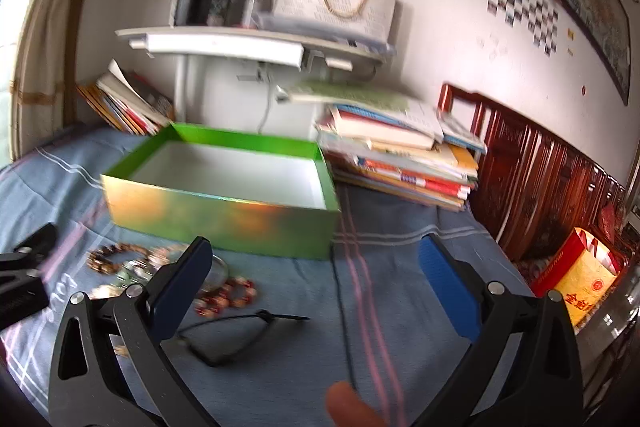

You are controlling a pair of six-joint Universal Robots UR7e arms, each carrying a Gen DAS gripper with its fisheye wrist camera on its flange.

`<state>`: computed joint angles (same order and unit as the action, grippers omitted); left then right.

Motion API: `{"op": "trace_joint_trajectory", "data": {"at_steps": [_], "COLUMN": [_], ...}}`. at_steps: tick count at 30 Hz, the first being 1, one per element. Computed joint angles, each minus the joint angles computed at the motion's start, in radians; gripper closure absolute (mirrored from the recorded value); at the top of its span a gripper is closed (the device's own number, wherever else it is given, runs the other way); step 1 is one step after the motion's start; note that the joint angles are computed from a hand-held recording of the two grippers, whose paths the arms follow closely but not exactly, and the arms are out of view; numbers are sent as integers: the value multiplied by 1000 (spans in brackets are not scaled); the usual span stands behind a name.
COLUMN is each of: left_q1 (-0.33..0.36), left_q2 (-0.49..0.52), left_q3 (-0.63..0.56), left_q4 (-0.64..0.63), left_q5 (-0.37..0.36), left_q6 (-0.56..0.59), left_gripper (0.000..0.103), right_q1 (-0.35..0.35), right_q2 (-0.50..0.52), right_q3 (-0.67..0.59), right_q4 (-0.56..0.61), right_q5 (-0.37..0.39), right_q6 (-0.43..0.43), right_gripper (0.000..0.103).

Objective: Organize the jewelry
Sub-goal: 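Move the left tool to the white watch while the right tool approaches the black-strap watch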

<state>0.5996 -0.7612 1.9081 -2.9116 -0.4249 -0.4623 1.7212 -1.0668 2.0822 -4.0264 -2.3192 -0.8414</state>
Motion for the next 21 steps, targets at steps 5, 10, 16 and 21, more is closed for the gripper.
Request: {"op": "trace_joint_trajectory", "data": {"at_steps": [5, 10, 16, 21], "left_q1": [60, 64, 62, 74], "left_q2": [-52, -59, -19, 16], "left_q3": [-52, -67, -104, -146], "left_q4": [263, 301, 341, 441], "left_q5": [-131, -251, -350, -382], "left_q6": [-159, -87, -9, -12], "left_gripper": [12, 27, 27, 42], "right_q1": [-70, -103, -101, -87], "right_q2": [-156, -222, -239, -206], "right_q3": [3, 5, 14, -15], "right_q4": [524, 851, 944, 988], "right_q5": [7, 102, 182, 166], "right_q6": [333, 484, 523, 510], "right_gripper": [44, 71, 71, 71]}}
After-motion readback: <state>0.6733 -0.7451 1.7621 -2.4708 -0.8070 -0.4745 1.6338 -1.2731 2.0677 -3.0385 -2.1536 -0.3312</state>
